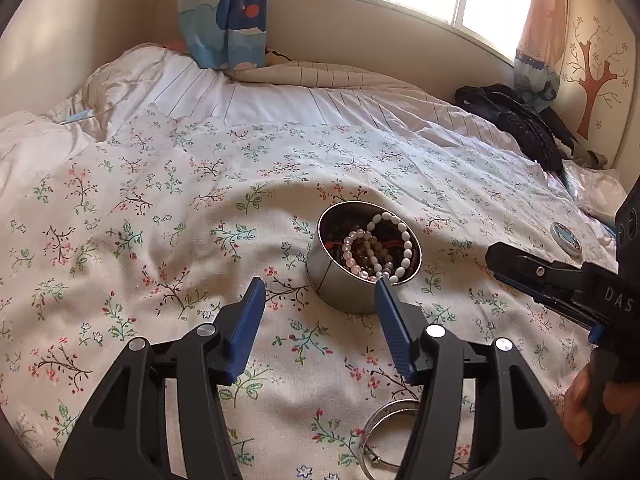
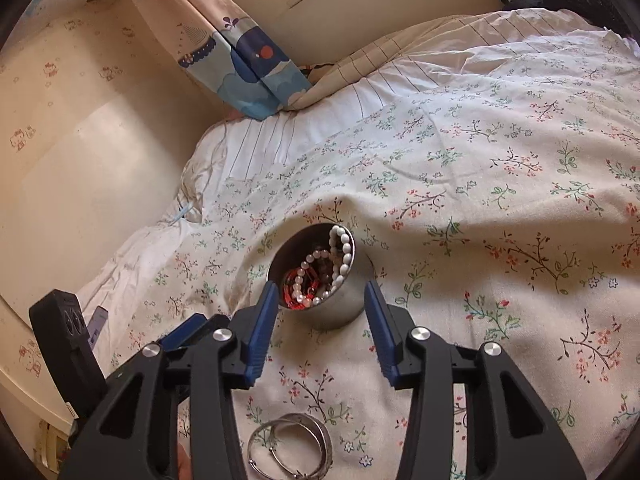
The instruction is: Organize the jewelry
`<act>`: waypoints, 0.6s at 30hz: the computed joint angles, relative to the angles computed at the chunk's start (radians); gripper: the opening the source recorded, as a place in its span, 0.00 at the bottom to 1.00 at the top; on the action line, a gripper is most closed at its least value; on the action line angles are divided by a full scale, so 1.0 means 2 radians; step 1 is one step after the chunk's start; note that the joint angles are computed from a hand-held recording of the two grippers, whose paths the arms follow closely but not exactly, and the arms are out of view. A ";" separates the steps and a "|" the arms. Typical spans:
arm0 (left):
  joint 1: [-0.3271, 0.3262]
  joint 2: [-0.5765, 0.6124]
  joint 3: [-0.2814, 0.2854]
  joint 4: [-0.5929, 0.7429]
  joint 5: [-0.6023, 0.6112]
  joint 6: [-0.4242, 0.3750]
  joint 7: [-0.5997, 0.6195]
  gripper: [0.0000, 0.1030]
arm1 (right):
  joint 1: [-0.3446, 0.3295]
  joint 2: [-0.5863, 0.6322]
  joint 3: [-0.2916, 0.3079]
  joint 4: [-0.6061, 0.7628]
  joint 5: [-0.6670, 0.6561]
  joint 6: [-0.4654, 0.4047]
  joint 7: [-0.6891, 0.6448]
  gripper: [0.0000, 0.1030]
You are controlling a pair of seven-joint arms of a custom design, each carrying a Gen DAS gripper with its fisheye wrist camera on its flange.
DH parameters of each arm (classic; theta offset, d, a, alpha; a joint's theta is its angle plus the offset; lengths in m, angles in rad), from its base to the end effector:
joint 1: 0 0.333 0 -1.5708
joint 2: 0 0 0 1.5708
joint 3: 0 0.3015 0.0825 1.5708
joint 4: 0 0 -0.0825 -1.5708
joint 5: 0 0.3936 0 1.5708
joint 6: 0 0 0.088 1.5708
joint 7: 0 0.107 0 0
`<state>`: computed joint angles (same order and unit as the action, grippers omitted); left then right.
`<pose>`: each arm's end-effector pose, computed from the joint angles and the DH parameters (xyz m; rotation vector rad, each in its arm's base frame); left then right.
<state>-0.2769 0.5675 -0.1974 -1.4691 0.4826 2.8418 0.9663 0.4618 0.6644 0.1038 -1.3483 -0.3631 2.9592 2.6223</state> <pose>0.6758 -0.3369 0.4325 -1.6159 1.9651 -0.9816 0.6569 0.4174 0.4340 -1.3712 1.7067 -0.1893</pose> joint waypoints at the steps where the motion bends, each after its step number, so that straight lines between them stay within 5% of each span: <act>1: 0.000 -0.003 0.001 -0.005 0.001 0.001 -0.001 0.53 | -0.001 -0.002 0.004 -0.002 0.000 -0.007 -0.005 0.43; 18: 0.022 -0.054 -0.022 -0.085 -0.012 0.009 0.014 0.57 | 0.011 -0.046 0.017 -0.056 0.007 -0.097 -0.052 0.47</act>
<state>-0.2323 0.4594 -0.2406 -1.6385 0.4585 2.8604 0.9940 0.4830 0.5727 0.1370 -1.4601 -0.3490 2.7660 2.5184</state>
